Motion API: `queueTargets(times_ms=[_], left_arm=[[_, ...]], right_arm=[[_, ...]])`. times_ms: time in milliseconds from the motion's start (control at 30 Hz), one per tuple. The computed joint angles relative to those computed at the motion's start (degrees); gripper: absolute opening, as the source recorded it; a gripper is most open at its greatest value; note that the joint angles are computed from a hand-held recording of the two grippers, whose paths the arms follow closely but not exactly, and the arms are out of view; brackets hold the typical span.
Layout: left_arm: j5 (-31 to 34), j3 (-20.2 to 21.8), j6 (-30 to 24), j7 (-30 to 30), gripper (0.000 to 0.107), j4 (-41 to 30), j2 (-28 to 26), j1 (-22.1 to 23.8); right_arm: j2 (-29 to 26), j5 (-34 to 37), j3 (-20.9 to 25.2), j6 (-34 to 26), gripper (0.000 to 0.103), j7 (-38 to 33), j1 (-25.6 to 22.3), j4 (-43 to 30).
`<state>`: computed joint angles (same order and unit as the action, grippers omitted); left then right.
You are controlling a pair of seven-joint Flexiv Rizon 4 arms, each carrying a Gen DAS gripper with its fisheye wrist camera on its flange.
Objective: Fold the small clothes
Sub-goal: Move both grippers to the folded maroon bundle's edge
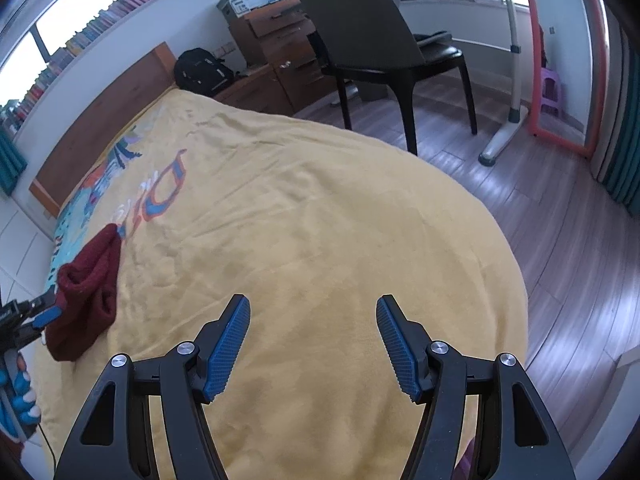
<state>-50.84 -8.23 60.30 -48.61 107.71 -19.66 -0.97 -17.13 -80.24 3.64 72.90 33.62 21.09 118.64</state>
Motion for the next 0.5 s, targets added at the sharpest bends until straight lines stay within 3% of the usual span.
queueTargets(times_ms=[200, 500], left_arm=[[-4.53, 1.27, -1.02, 4.34, 0.051, 4.7, 5.23, 0.36], [-6.53, 7.13, -2.16, 7.14, 0.051, 10.76, 12.49, 1.49]], right_arm=[[1.55, 2.39, 1.36, -2.54, 0.067, -3.07, 1.64, -0.94], [0.49, 7.86, 2.65, -6.62, 0.067, -10.99, 6.34, -6.64]])
